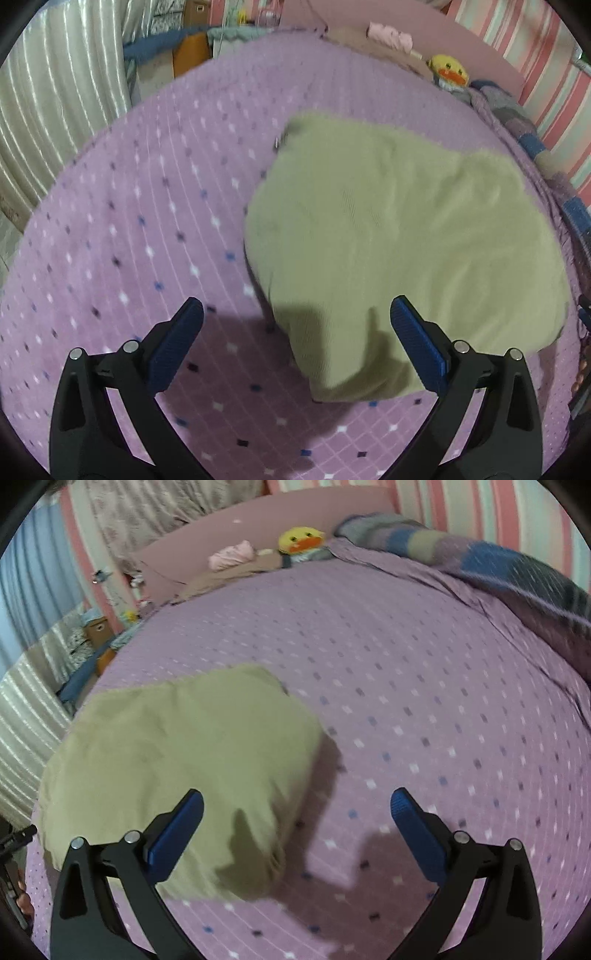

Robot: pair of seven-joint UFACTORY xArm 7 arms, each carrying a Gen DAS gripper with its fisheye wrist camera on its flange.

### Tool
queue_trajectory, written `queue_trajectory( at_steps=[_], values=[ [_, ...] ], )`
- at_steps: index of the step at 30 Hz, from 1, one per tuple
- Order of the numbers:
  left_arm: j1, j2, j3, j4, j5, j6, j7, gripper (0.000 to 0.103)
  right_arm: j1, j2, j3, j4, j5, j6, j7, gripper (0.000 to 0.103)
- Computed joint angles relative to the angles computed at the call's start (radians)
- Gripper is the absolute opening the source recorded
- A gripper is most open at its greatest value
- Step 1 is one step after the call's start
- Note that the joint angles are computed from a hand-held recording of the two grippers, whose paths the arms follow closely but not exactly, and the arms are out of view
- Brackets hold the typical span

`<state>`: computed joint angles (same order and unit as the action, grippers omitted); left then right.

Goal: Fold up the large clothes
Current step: 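Release the folded jacket and move both grippers to its folded edge, then grasp the folded edge of the khaki jacket with both grippers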

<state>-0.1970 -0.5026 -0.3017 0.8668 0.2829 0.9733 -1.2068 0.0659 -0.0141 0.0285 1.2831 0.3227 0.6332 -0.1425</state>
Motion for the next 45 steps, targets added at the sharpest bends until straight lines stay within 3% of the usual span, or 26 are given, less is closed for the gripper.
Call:
queue_trajectory(
  at_steps=[2,5,8,13,17,23,30,33,36,45],
  values=[
    [-0.009,0.003,-0.003,-0.036,-0.010,-0.036,-0.017,0.100,0.000,-0.012,-0.002,-0.032,0.042,0.001,-0.038,0.101],
    [-0.015,-0.053,0.003,-0.147,-0.026,-0.183,-0.070,0.100,0.007,-0.034,0.004,-0.082,-0.005,-0.043,-0.039,0.101],
    [-0.019,-0.073,0.019,-0.230,-0.069,-0.318,-0.083,0.100,0.012,-0.030,-0.001,-0.097,0.020,-0.055,-0.057,0.101],
    [0.015,-0.068,-0.023,-0.291,-0.058,-0.431,-0.127,0.100,0.016,-0.025,-0.005,-0.112,0.107,-0.044,-0.085,0.101],
    [-0.038,0.011,0.045,-0.277,-0.112,-0.536,-0.013,0.100,0.018,-0.010,-0.001,-0.100,0.146,-0.040,-0.118,0.101],
    [-0.031,0.140,0.062,-0.148,-0.122,-0.499,0.106,0.100,0.007,0.020,0.001,-0.070,0.212,-0.002,-0.170,0.101],
    [-0.024,0.167,0.042,-0.083,-0.082,-0.421,0.098,0.097,-0.024,0.071,0.010,-0.030,0.429,0.106,-0.269,0.101],
    [-0.027,0.188,0.037,-0.049,-0.071,-0.387,0.094,0.098,-0.028,0.102,0.022,-0.021,0.464,0.098,-0.303,0.101],
    [-0.035,0.193,0.047,-0.040,-0.065,-0.374,0.099,0.098,-0.058,0.157,0.029,0.019,0.559,0.176,-0.332,0.102],
    [-0.045,0.228,0.051,0.010,-0.028,-0.321,0.090,0.100,-0.040,0.182,0.063,0.057,0.543,0.156,-0.313,0.102]
  ],
)
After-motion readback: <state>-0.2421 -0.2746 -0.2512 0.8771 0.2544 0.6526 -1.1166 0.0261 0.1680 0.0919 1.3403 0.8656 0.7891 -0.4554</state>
